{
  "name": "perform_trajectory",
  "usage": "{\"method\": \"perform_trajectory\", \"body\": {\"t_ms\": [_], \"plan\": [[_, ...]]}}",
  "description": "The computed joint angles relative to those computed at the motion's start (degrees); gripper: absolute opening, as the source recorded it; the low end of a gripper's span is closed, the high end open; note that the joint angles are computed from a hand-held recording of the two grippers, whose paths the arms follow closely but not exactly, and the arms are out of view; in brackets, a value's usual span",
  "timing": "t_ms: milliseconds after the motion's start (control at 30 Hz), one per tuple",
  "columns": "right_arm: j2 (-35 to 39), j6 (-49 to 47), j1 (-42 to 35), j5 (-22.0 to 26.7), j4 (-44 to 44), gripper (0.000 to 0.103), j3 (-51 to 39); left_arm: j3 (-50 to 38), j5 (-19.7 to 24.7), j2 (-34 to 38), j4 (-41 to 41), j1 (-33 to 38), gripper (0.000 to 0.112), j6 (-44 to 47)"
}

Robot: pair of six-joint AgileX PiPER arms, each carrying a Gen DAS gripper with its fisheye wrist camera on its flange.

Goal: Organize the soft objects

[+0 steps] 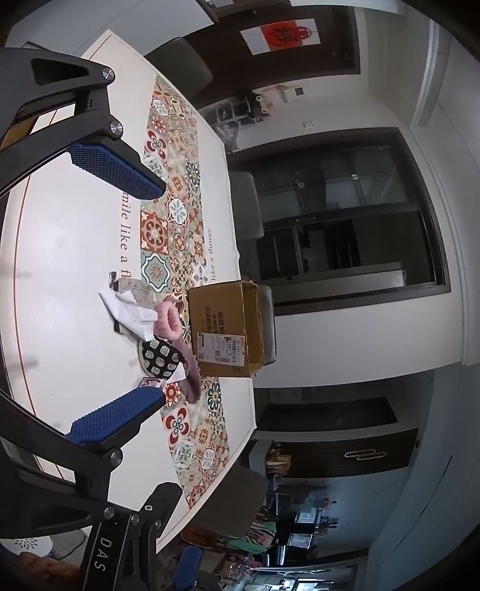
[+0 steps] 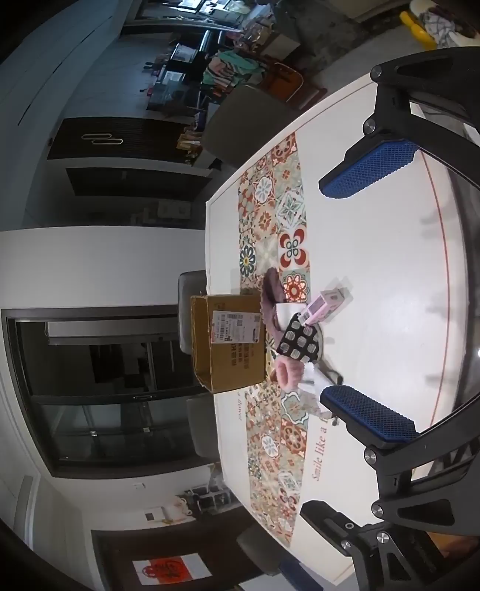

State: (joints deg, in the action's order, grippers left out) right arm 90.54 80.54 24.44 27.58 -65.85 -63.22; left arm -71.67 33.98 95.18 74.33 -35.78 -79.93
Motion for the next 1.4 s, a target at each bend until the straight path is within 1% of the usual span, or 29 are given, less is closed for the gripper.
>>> {"method": "perform_trajectory", "body": {"t_ms": [133,200,433,500,633,667,700,967,1400], "plan": [[0.2,-0.7,-0.5,-0.5,0.8,0.103,0.0,0.1,-0.6,-0.1,1.0,0.3,0.103,-0.9],[-0.3,-0.5,-0.9,-1.6,0.6,0.103,0.2,0.5,-0.1,-0.2,2.2,-0.1,0.103,-2.4],[0.7,-1.5,-0.7,-1.4,1.6,0.103,-1.3,-0.3,0.4,-0.2,1.6,0.3,0.103,-1.5],[0.9,-1.9,-0.6,-1.3,2.0,0.103,-1.6,-0.3,0.7,0.8,2.7,-0.1,0.103,-3.1],[1.3,-2.0,-0.3,-0.8,2.4,0.103,-2.0,-0.5,1.2,1.1,3.2,-0.3,0.103,-3.4],[0.6,-2.2,-1.7,-2.3,2.3,0.103,-1.0,-0.3,1.3,1.1,3.5,-0.5,0.103,-3.8],[0.6,0.0,-2.8,-4.2,0.0,0.103,0.6,-0.4,1.2,1.2,3.4,-0.4,0.103,-3.7],[1.0,-1.5,-3.2,-4.2,1.9,0.103,-0.2,-1.0,1.0,1.5,2.7,-0.2,0.103,-2.8],[1.1,-1.7,-3.3,-4.3,2.0,0.103,-0.2,-1.4,1.0,1.7,2.1,-0.3,0.103,-2.0]]}}
